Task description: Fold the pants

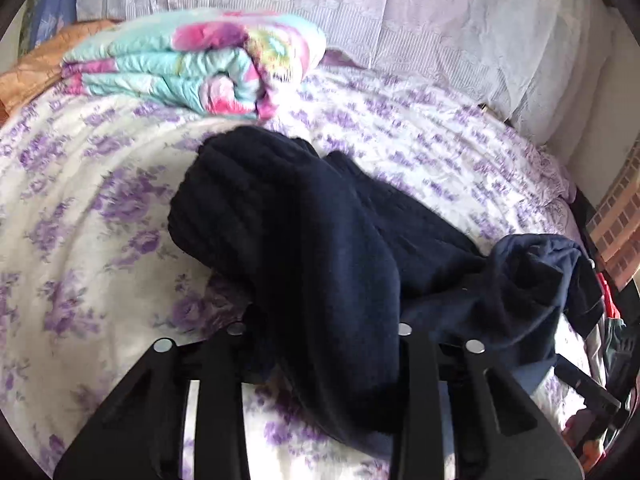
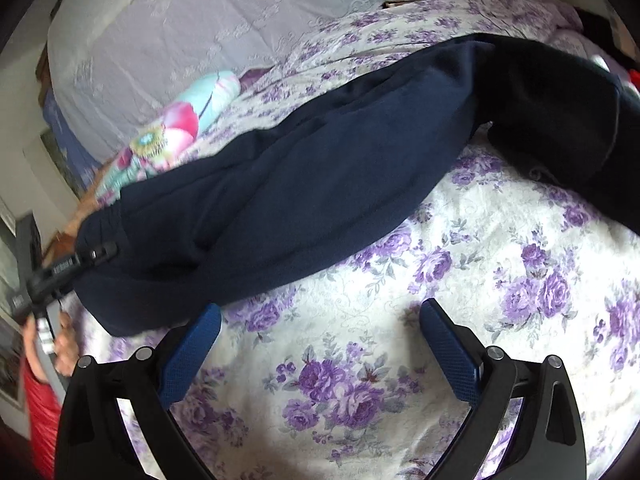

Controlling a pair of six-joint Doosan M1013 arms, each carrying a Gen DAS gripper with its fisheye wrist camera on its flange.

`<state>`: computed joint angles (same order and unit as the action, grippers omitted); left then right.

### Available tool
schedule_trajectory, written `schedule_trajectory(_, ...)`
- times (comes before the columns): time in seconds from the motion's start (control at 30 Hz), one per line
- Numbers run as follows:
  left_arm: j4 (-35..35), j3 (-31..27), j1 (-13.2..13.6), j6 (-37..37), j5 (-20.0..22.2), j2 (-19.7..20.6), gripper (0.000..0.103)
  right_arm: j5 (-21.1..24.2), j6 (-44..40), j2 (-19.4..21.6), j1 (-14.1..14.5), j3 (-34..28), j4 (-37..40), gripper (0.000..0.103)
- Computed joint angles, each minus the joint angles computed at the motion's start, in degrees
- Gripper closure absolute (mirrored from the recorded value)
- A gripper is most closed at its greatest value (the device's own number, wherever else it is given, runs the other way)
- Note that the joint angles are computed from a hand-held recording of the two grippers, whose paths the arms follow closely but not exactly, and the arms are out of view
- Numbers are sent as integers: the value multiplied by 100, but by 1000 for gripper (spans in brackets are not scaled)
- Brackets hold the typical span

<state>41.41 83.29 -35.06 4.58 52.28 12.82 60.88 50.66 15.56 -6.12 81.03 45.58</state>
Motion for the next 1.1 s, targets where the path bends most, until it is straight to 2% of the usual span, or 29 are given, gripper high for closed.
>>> schedule_trajectory(0.03, 298, 152, -68, -320, -111, -134, 75, 75, 158, 37, -116, 3, 331, 3)
schedule_trajectory(0.1, 1186, 641, -235, -1428, -348, -534, 75, 139, 463, 87, -284, 12, 744, 3)
schedule_trajectory(0.13, 1540, 836, -307, -1917, -306, -681, 75, 192, 606, 118, -371, 13, 949, 3)
schedule_trajectory(0.17, 1849, 1052, -408, -2460, 12, -834, 75, 224, 694, 140, -429, 16, 1093, 3)
schedule_trajectory(0.23, 1687, 1170, -472, -2774, 725, -882, 75, 269, 788, 161, -491, 19, 1260, 3)
schedule_trajectory(0.27, 1430, 1188, -443, -2746, 858, -891, 75, 270, 792, 159, -486, 10, 1244, 3)
schedule_trajectory(0.3, 1119, 1291, -368, -2798, 719, -947, 74, 238, 776, 146, -462, 14, 1170, 3)
schedule_trajectory(0.33, 911, 1480, -291, -3070, 334, -1058, 69, 202, 761, 134, -437, 7, 1085, 3)
schedule_trajectory(0.4, 958, 1574, -300, -3336, 233, -1110, 53, 134, 719, 120, -422, 26, 1022, 3)
schedule_trajectory(0.47, 1054, 1476, -395, -3404, 694, -1050, 14, 90, 807, 157, -427, 5, 1086, 3)
schedule_trajectory(0.5, 1093, 1411, -430, -3407, 921, -1008, 8, 40, 901, 191, -402, -35, 1087, 3)
schedule_trajectory(0.57, 1040, 1354, -416, -3320, 1048, -973, 7, -8, 1053, 290, -367, -170, 1051, 3)
schedule_trajectory(0.63, 829, 1385, -337, -3249, 871, -973, 7, 129, 1267, 491, -261, -506, 849, 3)
schedule_trajectory(0.7, 778, 1455, -293, -3367, 720, -1007, 5, 372, 1513, 751, -144, -921, 760, 10)
schedule_trajectory(0.77, 806, 1478, -304, -3468, 708, -1014, 5, 650, 1806, 1001, -39, -1357, 866, 12)
schedule_trajectory(0.83, 754, 1473, -301, -3436, 743, -1003, 5, 486, 1904, 1145, 71, -1757, 1036, 12)
schedule_trajectory(0.97, 713, 1457, -279, -3381, 737, -986, 5, 745, 1850, 1529, 214, -2609, 1217, 12)
schedule_trajectory(1.03, 731, 1479, -274, -3439, 687, -998, 5, 705, 1731, 1465, 193, -2517, 1094, 12)
schedule_trajectory(1.1, 739, 1484, -271, -3447, 683, -996, 5, 607, 1302, 1316, 43, -2196, 1213, 12)
